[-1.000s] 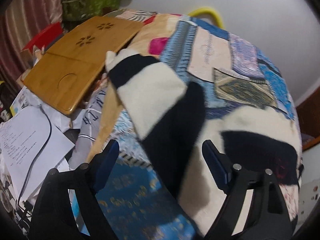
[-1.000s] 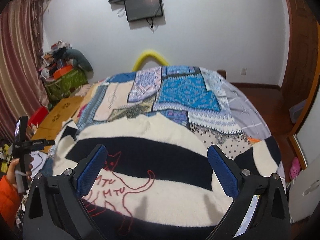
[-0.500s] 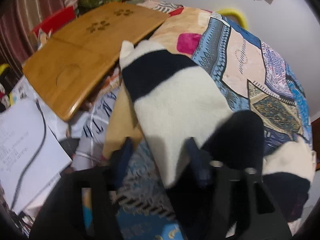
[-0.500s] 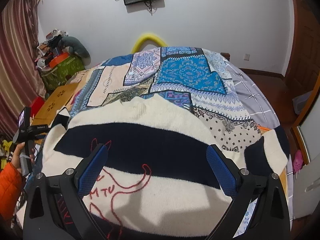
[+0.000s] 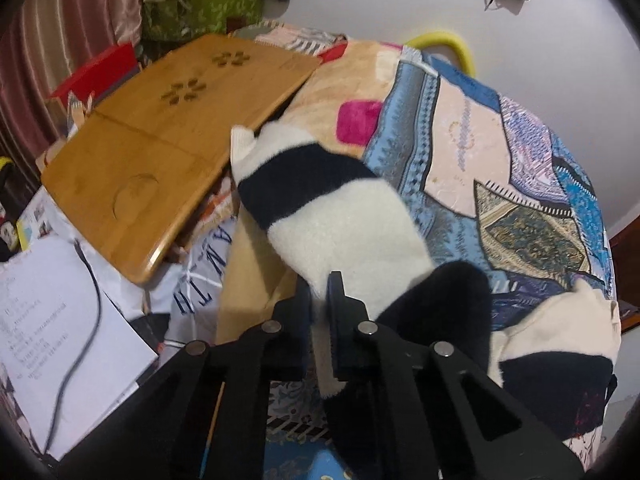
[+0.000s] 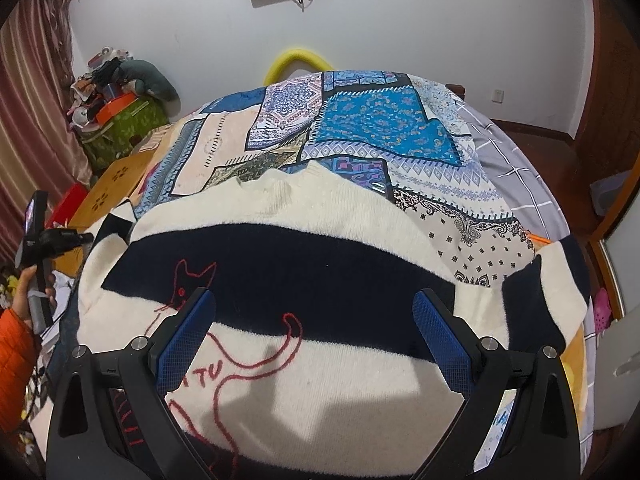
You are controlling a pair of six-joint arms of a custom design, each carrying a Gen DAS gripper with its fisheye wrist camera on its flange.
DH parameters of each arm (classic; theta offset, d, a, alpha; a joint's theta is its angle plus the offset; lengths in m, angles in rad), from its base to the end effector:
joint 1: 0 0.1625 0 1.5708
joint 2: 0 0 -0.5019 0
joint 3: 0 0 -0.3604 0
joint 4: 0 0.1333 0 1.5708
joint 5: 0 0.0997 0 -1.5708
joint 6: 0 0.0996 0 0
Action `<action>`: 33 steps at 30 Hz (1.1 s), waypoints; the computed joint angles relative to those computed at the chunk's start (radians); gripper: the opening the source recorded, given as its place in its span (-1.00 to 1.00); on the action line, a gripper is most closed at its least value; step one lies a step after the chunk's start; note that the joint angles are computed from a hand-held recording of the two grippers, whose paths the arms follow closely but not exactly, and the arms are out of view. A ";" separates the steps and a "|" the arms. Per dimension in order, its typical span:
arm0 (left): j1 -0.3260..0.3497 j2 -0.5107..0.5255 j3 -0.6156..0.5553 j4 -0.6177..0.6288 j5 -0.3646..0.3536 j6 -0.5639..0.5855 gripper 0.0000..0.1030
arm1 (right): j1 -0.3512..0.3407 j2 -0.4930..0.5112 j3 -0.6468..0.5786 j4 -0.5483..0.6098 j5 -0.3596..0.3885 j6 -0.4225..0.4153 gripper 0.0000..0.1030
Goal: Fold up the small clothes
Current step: 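Grasp the sweater sleeve with the left gripper and lift it, then fold the held sleeve across the sweater body with the left gripper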
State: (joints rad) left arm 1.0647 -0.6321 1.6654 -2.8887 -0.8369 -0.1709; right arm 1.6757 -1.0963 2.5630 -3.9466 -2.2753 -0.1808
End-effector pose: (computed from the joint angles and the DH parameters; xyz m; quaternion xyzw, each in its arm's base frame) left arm -0.1673 -0.7144 0.1065 0.1040 0.9195 -0.2428 0.2910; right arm 0.1090 -0.3786 0.2825 -0.0299 -0.8563 0.4000 0.3254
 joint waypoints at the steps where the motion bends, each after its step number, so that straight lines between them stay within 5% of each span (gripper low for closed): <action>1: -0.005 -0.005 0.003 -0.006 0.000 0.009 -0.87 | 0.001 0.000 0.001 -0.001 0.001 0.000 0.91; 5: -0.029 -0.028 0.017 -0.032 0.004 0.046 -0.88 | 0.004 0.001 0.003 -0.008 0.008 -0.003 0.91; 19: -0.200 -0.080 0.105 -0.139 -0.155 0.188 -0.88 | 0.032 -0.005 0.002 -0.002 0.017 0.001 0.91; 33: -0.304 -0.044 0.137 -0.079 -0.293 0.148 -0.88 | 0.039 -0.018 0.024 -0.018 0.030 0.006 0.91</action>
State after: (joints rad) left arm 0.7603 -0.6757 1.8025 -2.9681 -1.1296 -0.0227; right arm 1.7152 -1.1140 2.5865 -3.9649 -2.2456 -0.1752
